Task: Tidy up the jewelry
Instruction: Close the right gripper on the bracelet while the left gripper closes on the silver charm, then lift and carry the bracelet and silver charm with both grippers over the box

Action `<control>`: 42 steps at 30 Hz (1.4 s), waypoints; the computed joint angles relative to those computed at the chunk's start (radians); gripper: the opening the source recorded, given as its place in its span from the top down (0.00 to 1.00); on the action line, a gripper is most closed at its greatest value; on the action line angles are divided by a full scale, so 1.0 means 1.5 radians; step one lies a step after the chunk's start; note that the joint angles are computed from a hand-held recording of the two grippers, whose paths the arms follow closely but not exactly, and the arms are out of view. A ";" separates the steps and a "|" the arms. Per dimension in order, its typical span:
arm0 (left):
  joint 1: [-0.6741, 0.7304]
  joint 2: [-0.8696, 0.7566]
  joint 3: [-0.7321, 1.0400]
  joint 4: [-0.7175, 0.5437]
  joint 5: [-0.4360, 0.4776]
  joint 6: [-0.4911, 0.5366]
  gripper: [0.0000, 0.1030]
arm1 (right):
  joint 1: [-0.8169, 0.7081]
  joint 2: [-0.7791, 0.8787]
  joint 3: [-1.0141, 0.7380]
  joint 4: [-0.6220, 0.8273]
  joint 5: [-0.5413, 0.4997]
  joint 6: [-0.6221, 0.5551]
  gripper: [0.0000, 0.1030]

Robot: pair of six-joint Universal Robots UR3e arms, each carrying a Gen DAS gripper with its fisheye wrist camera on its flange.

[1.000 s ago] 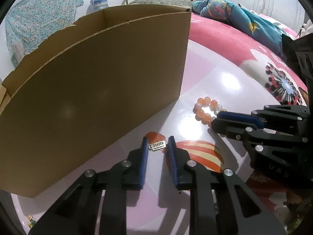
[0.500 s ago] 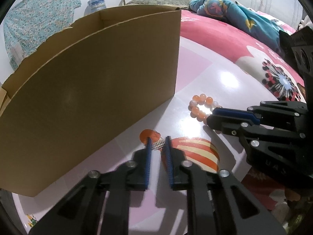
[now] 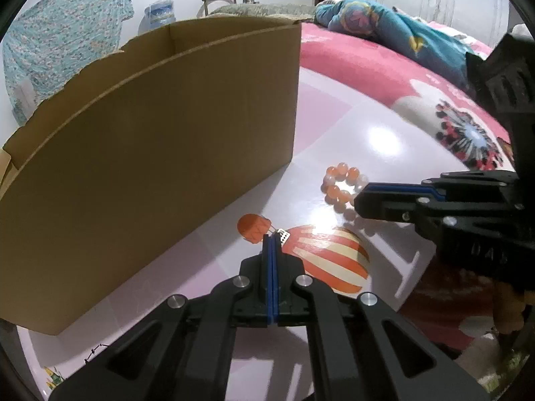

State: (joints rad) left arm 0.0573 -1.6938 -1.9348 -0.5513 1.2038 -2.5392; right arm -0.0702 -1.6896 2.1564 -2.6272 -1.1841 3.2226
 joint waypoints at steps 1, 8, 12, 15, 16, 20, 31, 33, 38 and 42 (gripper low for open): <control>0.002 0.007 -0.006 0.001 -0.005 0.003 1.00 | -0.006 -0.006 0.001 0.005 0.011 0.001 0.93; 0.036 0.061 -0.030 -0.041 -0.054 0.043 1.00 | -0.058 -0.037 0.011 0.035 0.104 0.003 0.93; 0.028 0.053 -0.024 -0.038 -0.044 0.064 0.92 | -0.048 -0.021 0.000 0.036 0.090 0.003 0.93; 0.013 0.028 -0.011 -0.018 -0.031 0.073 0.82 | -0.043 -0.013 -0.003 0.039 0.082 0.004 0.93; 0.007 0.017 -0.002 -0.016 -0.026 0.077 0.82 | -0.040 -0.011 -0.005 0.039 0.080 0.005 0.93; -0.017 -0.026 0.036 -0.024 0.010 0.097 0.82 | -0.034 -0.007 -0.007 0.033 0.071 0.008 0.93; -0.016 -0.035 0.063 -0.067 -0.008 0.159 0.96 | -0.053 -0.033 0.017 0.031 0.085 0.010 0.93; -0.014 -0.032 0.057 -0.063 -0.010 0.159 0.96 | -0.056 -0.038 0.020 0.029 0.087 0.011 0.93; -0.006 -0.023 0.046 -0.063 -0.020 0.150 0.96 | -0.059 -0.049 0.019 0.032 0.088 0.008 0.93; 0.007 -0.001 0.034 -0.068 -0.033 0.149 0.96 | -0.058 -0.059 0.012 0.035 0.086 0.008 0.93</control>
